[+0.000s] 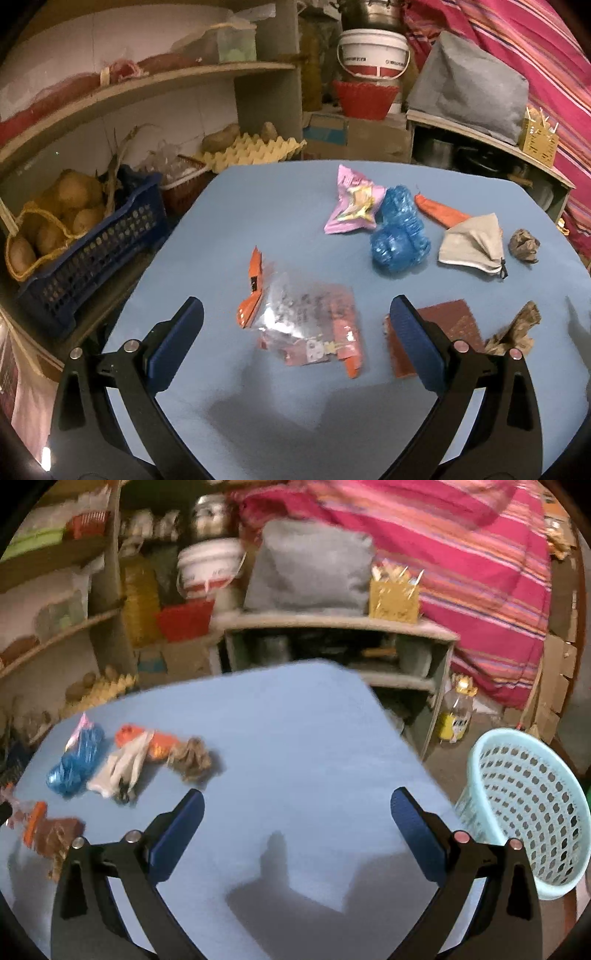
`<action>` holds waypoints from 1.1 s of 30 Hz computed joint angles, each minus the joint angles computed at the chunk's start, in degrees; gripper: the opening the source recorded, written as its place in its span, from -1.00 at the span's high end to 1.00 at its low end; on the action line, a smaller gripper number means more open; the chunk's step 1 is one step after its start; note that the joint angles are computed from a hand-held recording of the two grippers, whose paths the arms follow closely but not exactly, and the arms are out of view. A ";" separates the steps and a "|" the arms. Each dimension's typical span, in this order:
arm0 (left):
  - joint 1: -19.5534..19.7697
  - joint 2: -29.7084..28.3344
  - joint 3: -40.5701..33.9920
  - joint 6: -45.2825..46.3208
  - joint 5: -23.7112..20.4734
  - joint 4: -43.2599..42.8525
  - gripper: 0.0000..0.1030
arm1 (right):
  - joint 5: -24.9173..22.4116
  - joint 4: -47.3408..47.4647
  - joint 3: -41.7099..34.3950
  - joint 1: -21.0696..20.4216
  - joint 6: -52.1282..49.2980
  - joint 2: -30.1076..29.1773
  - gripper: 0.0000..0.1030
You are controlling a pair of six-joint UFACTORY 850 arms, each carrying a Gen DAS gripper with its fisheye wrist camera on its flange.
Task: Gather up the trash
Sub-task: 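Return both tools over the table toward the clear plastic bag and crumpled paper, then grasp the clear plastic bag with the left tool while the right tool grasps crumpled brown paper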
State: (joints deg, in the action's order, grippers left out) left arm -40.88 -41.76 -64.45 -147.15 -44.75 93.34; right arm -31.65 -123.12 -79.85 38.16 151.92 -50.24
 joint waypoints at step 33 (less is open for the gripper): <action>2.57 1.87 4.93 -11.76 6.20 14.52 0.24 | 2.83 5.69 -8.21 9.89 -12.11 -3.79 -0.91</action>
State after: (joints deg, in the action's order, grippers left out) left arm -38.31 -39.89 -59.52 -158.91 -38.54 107.86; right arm -28.82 -117.43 -88.06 48.05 139.81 -54.03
